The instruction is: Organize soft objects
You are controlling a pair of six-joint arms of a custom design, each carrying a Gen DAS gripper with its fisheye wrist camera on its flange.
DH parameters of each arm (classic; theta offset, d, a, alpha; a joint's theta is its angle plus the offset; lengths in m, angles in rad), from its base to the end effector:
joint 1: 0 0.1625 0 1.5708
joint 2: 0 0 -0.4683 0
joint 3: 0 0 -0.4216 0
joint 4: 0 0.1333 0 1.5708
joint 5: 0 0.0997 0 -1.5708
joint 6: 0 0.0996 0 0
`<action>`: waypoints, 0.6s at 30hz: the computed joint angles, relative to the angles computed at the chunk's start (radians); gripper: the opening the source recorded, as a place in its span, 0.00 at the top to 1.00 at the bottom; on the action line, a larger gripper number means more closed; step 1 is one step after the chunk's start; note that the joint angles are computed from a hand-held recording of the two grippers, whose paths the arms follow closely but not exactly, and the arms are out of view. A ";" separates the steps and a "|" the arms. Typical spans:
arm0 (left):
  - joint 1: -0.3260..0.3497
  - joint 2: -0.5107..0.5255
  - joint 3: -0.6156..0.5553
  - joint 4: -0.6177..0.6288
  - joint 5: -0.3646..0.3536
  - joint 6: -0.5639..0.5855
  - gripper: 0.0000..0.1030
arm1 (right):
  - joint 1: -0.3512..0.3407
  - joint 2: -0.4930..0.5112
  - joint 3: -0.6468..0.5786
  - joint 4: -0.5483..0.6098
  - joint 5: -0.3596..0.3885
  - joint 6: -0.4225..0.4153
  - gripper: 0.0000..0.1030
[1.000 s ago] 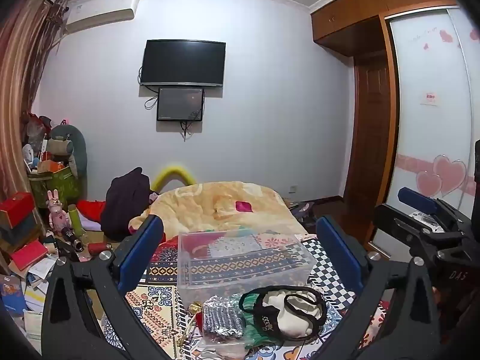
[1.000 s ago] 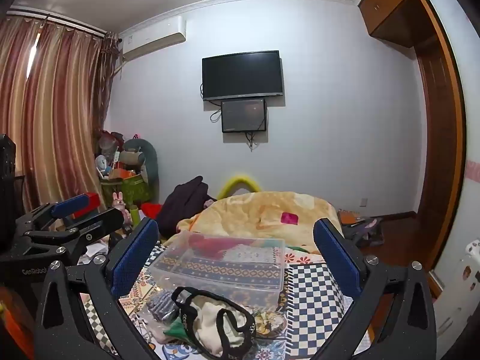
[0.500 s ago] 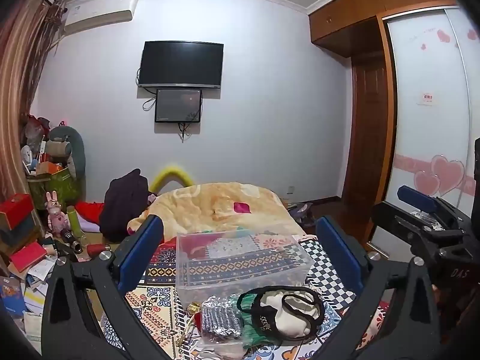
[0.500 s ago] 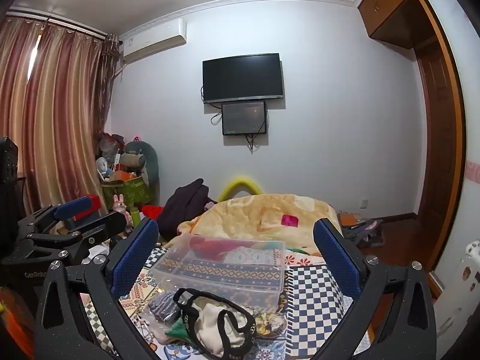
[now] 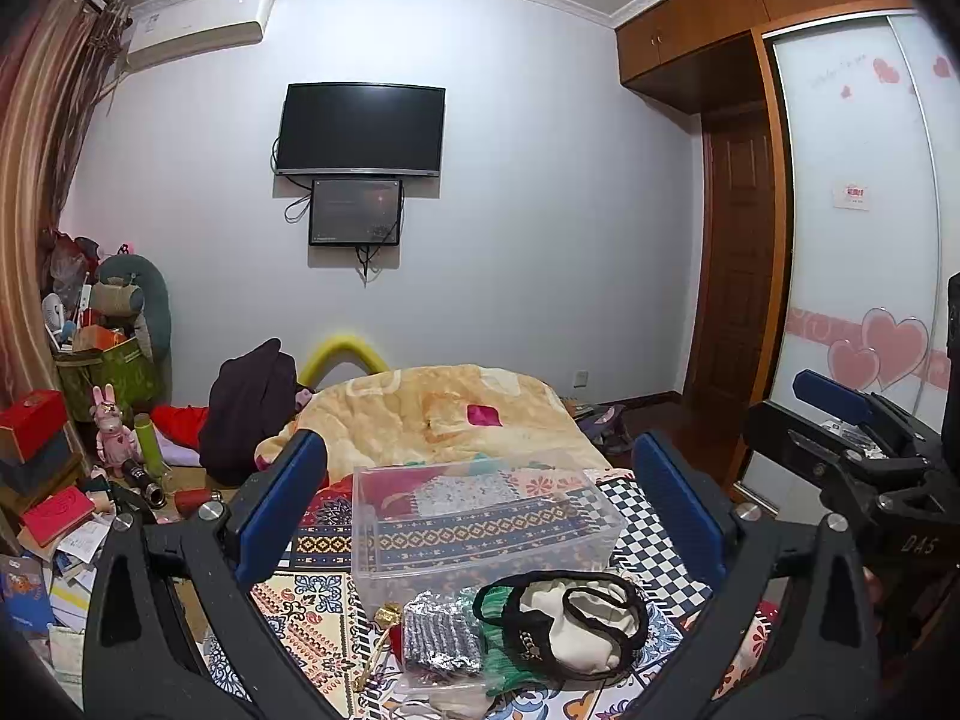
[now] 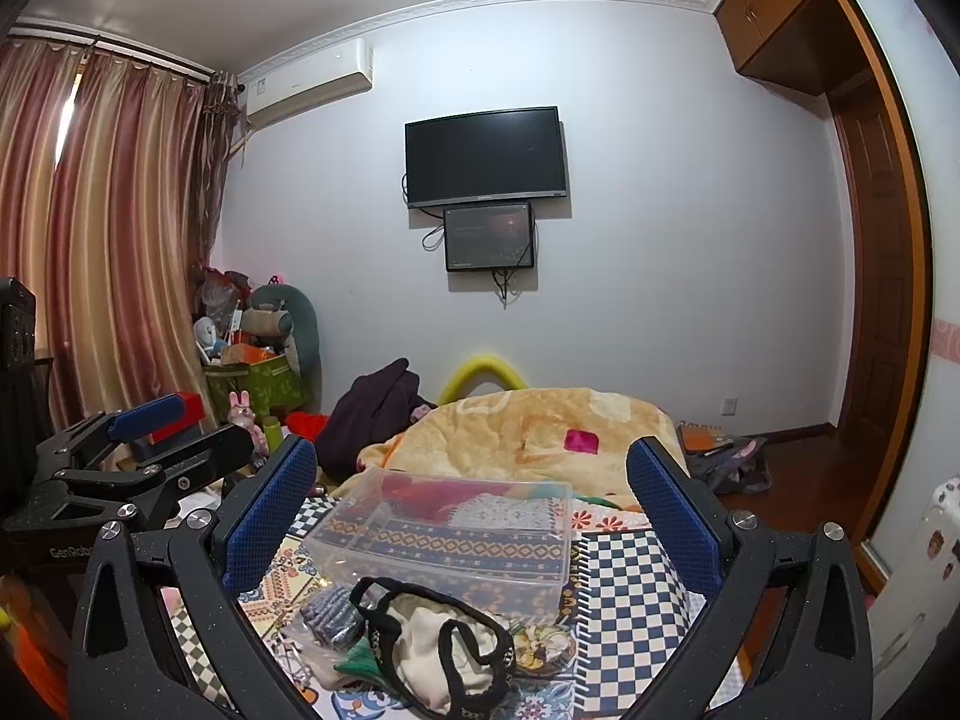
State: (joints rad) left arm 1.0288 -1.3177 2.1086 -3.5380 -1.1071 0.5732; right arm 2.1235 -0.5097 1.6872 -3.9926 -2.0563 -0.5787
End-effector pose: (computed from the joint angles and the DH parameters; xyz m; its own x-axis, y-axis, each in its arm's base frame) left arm -0.1233 -0.5495 0.3739 -0.7152 0.2690 -0.6451 0.6976 0.2183 -0.6824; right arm 0.4339 -0.5381 0.0678 -0.7324 -0.2231 0.6433 -0.6796 0.1803 -0.7111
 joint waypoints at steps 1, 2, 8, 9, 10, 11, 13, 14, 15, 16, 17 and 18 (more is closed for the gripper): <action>0.000 -0.001 0.000 0.002 -0.001 -0.002 0.00 | 0.000 0.001 0.000 -0.002 0.001 0.000 0.00; 0.001 -0.001 0.000 0.005 -0.003 -0.003 0.00 | -0.001 0.001 0.000 -0.001 0.001 0.000 0.00; -0.006 -0.003 0.005 -0.003 -0.004 0.007 0.00 | 0.000 -0.001 0.001 0.001 0.002 0.000 0.00; -0.006 -0.004 0.006 -0.004 -0.005 0.009 0.00 | -0.001 0.000 0.001 0.000 0.003 0.000 0.00; -0.007 -0.006 0.007 -0.006 -0.005 0.011 0.00 | -0.001 -0.002 0.004 -0.003 0.004 0.000 0.00; -0.005 -0.007 0.008 -0.007 -0.008 0.013 0.00 | 0.000 -0.002 0.004 -0.005 0.004 -0.001 0.00; -0.003 -0.003 0.007 -0.011 -0.009 0.014 0.00 | 0.000 -0.002 0.004 -0.006 0.004 -0.001 0.00; -0.003 -0.003 0.006 -0.010 -0.011 0.014 0.00 | 0.001 -0.002 0.003 -0.006 0.004 -0.001 0.00; -0.002 -0.003 0.006 -0.008 -0.012 0.013 0.00 | 0.001 -0.002 0.003 -0.006 0.004 -0.001 0.00; -0.001 -0.003 0.005 -0.007 -0.012 0.013 0.00 | 0.001 -0.002 0.002 -0.006 0.004 -0.001 0.00; -0.001 -0.002 0.005 -0.010 -0.012 0.014 0.00 | 0.002 -0.002 0.001 -0.006 0.003 0.000 0.00; -0.001 -0.002 0.005 -0.011 -0.012 0.014 0.00 | 0.002 -0.002 0.001 -0.006 0.003 0.000 0.00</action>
State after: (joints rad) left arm 1.0278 -1.3199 2.1136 -3.5490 -1.1186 0.5875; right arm 2.1254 -0.5113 1.6880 -3.9982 -2.0534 -0.5788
